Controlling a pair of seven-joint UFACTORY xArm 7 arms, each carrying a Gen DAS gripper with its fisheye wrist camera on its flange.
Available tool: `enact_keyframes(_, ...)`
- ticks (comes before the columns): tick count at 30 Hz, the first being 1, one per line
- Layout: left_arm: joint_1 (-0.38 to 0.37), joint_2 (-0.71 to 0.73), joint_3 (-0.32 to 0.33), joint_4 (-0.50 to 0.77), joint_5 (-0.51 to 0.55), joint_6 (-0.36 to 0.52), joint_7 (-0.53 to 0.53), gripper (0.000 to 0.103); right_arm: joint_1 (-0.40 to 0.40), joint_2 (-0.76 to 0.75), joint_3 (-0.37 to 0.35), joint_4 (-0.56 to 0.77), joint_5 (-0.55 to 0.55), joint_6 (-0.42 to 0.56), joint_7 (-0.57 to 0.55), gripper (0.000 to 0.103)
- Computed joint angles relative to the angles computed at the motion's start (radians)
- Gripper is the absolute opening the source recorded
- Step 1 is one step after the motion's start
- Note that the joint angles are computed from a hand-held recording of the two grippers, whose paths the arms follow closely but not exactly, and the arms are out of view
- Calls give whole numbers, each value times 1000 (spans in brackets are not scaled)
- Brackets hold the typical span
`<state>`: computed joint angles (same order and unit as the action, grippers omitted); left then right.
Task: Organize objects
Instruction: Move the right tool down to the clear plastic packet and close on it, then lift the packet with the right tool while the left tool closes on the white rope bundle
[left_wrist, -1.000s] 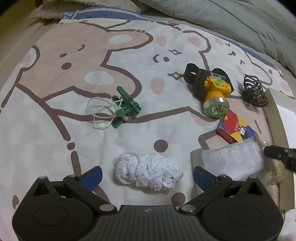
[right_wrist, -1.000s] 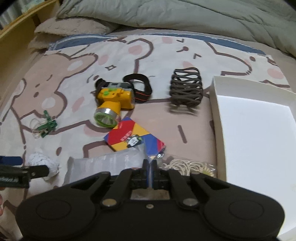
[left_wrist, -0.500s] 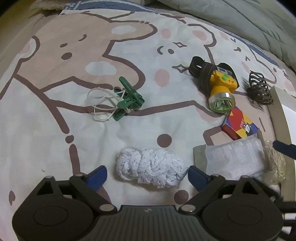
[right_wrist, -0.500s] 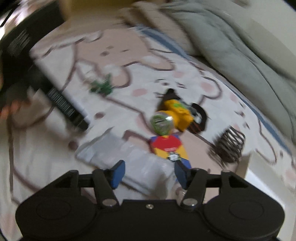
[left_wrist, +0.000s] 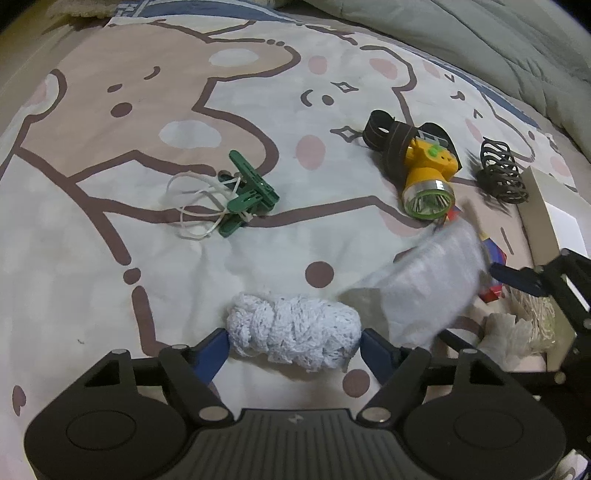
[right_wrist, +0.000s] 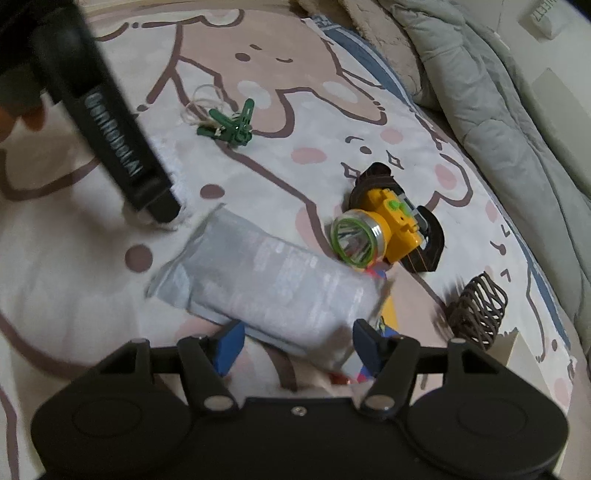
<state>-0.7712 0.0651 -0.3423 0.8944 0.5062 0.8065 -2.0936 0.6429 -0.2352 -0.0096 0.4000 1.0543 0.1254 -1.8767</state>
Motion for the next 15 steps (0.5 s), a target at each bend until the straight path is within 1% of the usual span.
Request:
enact_keyframes(2,-1,-13,-2,-12,-5,6,-6,78,-23,17,34,11,-52,4,96,63)
enact_keyframes(5,5,-42,-6,-43,-8,-3,-26,78,-97,32,87,35,-222,80,346,60)
enact_keyframes(8,14,-70,-16,-70,5,-13,-63,78,-129,45,103,60,-313,131,516,61)
enact_keyframes(10,20,-79,-24,-73,10,-7,-72,78,-152,54,105,84,-358,187,621,61)
enact_keyframes(12,24,-85,-31,-75,12,0,-77,78,-183,70,105,125,-399,277,745,61)
enact_keyframes(13,25,-86,-34,-73,13,4,-80,78,-198,80,102,150,-412,337,791,57)
enact_keyframes(14,26,-88,-36,-73,13,7,-81,78,-212,89,97,175,-416,398,820,57)
enact_keyframes(15,27,-89,-38,-74,13,7,-82,78,-222,89,94,189,-406,437,828,57)
